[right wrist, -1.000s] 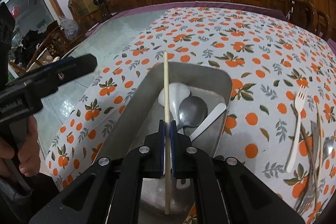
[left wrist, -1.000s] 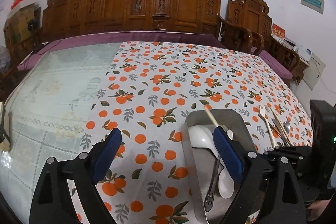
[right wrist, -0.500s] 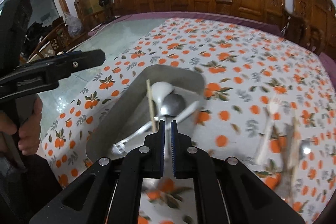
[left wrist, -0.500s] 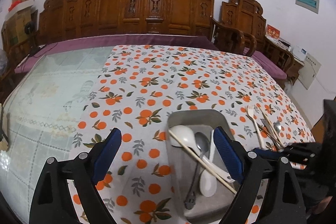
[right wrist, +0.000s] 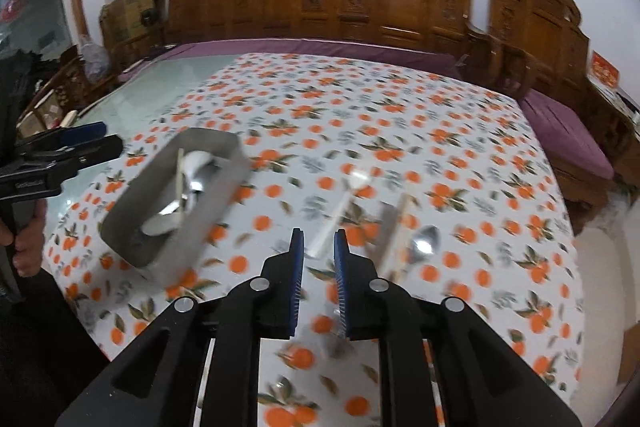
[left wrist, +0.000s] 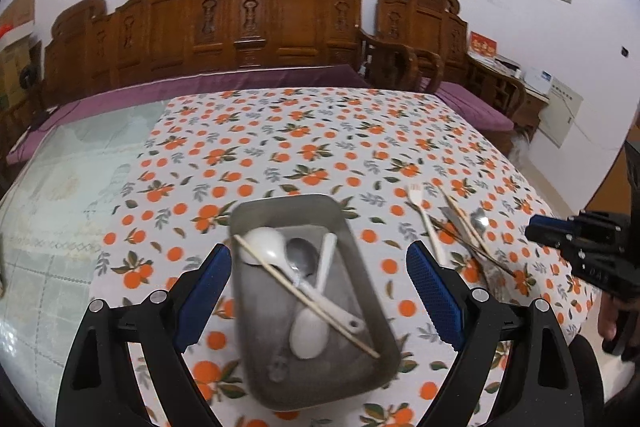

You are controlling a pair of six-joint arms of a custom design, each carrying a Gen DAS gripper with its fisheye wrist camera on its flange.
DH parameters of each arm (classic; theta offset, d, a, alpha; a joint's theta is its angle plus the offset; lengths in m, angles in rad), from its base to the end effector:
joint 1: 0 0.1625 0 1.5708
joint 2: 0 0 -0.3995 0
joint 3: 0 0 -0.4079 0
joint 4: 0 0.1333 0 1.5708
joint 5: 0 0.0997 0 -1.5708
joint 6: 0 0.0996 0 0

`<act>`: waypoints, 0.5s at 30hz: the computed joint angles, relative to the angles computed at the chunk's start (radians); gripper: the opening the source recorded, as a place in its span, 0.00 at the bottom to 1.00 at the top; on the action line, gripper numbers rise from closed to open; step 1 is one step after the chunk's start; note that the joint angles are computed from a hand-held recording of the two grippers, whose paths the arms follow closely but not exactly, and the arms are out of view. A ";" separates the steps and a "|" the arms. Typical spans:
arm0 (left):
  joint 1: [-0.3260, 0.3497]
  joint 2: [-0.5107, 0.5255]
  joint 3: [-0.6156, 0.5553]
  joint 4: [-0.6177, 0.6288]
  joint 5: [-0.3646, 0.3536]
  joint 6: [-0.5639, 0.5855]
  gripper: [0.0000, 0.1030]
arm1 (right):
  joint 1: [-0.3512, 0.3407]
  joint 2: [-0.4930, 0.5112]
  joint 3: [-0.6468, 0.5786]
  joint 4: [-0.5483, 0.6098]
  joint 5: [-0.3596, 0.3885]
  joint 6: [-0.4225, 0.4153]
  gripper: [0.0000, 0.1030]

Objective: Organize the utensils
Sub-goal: 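Move the right gripper to the utensils and grasp a wooden chopstick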

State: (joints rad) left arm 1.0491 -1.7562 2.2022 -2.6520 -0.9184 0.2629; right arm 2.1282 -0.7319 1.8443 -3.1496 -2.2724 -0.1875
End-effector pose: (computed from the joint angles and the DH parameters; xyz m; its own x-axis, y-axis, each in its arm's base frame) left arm -0.0421 -0.4621 0.3746 -0.7343 0.2622 -0.6261 0.6131 0.6521 -0.4460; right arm 0.3765 -0.4735 0.0406 -0.6996 -0.2963 0.6502 -0.6136 0.7153 -0.3343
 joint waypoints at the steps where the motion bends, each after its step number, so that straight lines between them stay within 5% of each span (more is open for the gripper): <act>1: -0.005 0.000 0.006 -0.002 0.003 0.002 0.83 | -0.005 -0.006 0.008 0.000 -0.004 0.000 0.17; 15: -0.038 0.031 0.052 -0.006 0.008 0.007 0.83 | -0.129 0.062 -0.027 0.055 0.052 -0.003 0.17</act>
